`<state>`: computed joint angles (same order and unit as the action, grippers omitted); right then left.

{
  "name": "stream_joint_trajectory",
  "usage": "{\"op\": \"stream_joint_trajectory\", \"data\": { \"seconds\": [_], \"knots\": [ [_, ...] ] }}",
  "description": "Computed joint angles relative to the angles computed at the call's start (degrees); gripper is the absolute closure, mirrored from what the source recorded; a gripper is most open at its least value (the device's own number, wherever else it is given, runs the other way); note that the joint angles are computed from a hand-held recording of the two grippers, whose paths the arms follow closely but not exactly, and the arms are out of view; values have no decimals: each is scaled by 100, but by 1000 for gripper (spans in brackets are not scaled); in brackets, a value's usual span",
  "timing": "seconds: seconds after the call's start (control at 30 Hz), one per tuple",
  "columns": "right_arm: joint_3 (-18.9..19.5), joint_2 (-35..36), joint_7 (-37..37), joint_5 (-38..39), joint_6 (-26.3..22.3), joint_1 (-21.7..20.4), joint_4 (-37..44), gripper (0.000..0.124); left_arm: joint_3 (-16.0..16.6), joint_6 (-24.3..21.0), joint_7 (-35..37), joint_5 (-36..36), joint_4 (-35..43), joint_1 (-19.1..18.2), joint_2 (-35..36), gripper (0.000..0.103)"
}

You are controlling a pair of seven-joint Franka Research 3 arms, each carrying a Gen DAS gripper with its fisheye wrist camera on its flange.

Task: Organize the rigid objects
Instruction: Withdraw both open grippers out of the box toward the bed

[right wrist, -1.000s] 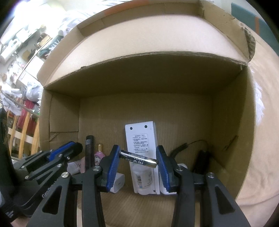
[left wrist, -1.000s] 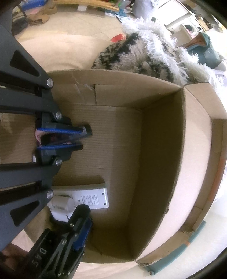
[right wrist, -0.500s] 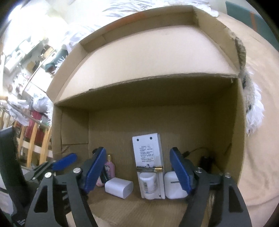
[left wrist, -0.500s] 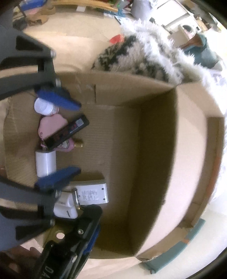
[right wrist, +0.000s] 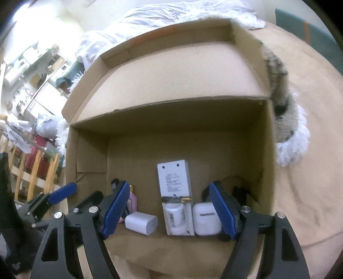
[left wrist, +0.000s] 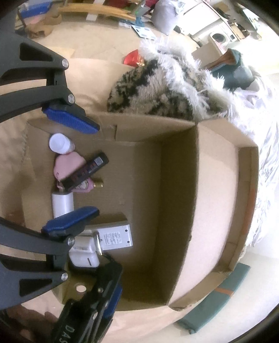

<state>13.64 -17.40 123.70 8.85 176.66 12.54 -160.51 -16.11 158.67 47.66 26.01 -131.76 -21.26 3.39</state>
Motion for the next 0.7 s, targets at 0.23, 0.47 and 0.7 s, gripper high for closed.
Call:
{"op": "stream_joint_trajectory", "data": {
  "seconds": [0.23,0.47,0.7],
  "knots": [
    [298,-873,388,-26,-427,11,-299,43,-43,-48,179,-311,-425,31,-702,36],
    [418,-1637,774,2,-758,290,-573,43,6,-165,633,-1000,-1036,-96,-1504,36],
    [555,-2172,1143,-145,-1136,486,-832,43,179,-153,892,-1648,-1679,-242,-2044,36]
  ]
}}
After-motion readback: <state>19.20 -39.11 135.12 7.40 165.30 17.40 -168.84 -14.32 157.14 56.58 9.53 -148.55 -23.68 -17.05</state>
